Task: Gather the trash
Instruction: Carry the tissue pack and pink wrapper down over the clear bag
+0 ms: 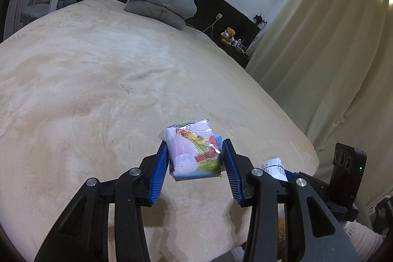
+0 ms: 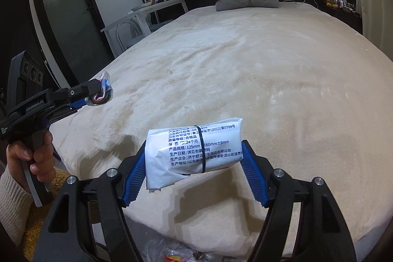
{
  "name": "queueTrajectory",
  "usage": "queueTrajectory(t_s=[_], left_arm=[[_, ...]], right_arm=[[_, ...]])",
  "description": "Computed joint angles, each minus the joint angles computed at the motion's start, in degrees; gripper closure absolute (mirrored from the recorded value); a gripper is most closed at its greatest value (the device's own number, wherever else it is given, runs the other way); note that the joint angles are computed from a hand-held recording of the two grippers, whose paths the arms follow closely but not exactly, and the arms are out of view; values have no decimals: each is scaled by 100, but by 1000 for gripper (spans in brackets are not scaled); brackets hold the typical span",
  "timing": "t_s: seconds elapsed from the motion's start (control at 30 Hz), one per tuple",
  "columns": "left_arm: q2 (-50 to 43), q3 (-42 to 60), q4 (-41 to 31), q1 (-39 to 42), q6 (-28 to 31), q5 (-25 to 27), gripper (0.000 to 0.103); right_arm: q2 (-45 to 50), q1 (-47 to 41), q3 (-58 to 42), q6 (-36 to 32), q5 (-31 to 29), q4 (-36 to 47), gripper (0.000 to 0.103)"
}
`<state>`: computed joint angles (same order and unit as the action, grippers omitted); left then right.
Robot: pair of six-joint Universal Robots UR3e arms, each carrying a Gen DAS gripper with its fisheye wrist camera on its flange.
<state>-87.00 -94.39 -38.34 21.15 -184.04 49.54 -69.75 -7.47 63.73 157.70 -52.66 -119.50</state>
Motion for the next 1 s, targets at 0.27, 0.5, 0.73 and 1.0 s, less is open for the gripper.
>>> queueTrajectory(t_s=[0.27,0.5,0.73,1.0], left_arm=[[1382,-1251,-95,44,233,-146,60],[2393,-1988,-369,73,365,-281,60],[3606,-2724,-1108,186,519,-399,60],[4777,-3185,-1997,-96,653,104,60]], right_arm=[[-1336,-321,1700,-76,202,-373,32],[-2360,-553,2844,-267,342,-465,32],[-3338,-832,3736,-499,513,-190,32],[-3852,-880,4018,-1041,411,944,32]])
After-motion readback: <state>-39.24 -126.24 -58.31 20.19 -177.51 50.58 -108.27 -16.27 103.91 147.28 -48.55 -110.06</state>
